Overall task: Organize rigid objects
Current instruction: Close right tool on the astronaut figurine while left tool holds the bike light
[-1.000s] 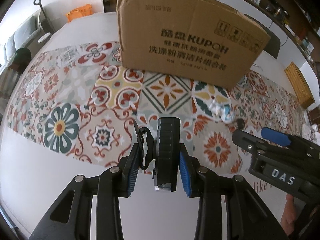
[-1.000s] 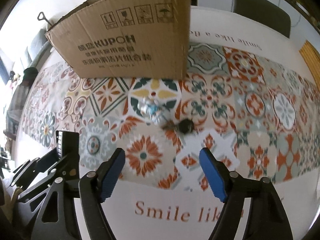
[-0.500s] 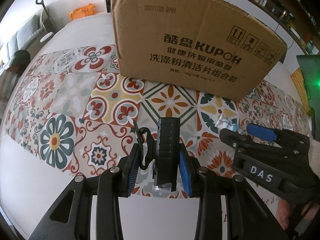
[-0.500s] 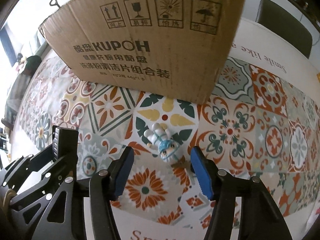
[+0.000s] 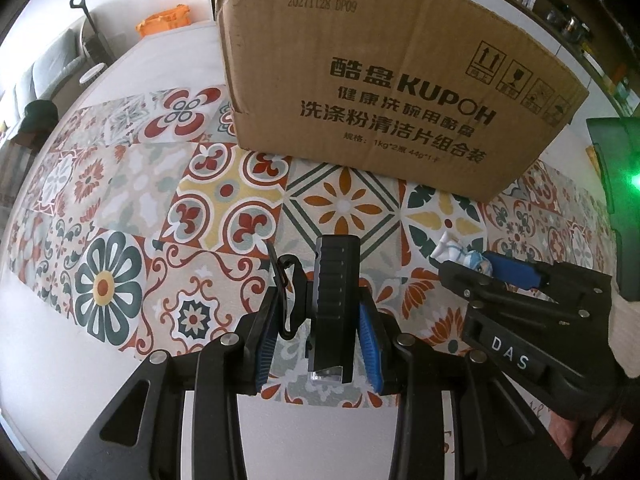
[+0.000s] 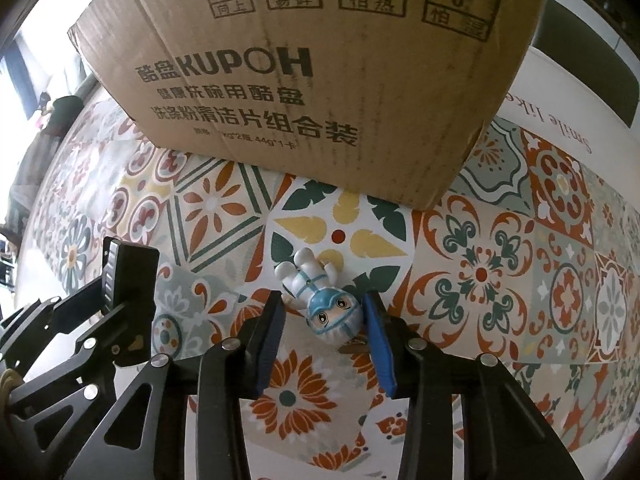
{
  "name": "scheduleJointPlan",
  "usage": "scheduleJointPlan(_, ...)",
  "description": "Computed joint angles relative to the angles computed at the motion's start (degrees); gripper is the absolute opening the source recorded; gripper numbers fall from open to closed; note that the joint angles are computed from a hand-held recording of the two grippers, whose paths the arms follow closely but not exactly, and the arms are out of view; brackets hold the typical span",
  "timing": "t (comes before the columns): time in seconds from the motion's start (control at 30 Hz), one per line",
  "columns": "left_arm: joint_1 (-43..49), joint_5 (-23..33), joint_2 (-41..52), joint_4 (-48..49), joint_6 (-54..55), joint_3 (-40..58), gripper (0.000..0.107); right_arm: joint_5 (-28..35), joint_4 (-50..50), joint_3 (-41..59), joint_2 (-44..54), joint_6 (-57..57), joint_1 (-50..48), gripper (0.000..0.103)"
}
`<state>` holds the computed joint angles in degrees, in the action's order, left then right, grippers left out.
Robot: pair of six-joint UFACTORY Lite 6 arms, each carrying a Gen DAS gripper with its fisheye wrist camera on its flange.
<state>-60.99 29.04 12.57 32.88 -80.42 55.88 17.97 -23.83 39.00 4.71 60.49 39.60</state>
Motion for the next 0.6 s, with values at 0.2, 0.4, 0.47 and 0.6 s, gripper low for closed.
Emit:
scheduleJointPlan(0.2,-0.32,0.51,-1.62,0.82,0.21,-0.51,0.037,1.08,-2.44,-3.99,-5.75,5.99,2.04,0.04)
scheduleJointPlan(0.4,-1.72,2.79,-4.92,2.23,0.76,-0.77,0.037,7.66,-4.48,-6.32,-15.18,11.97,5.96,0.04)
scheduleJointPlan(0.47,-2.16,3.4,-6.23,2.43,1.63,-0.85,0.037,10.18,-4.91,-6.95,-18.2,14.0,7.59,0.04)
scheduleJointPlan(0.6,-2.77,4.72,-8.43,2.1,3.24,-0.66,0.037,15.44,-5.15,-7.82,-24.2,17.6,11.09,0.04)
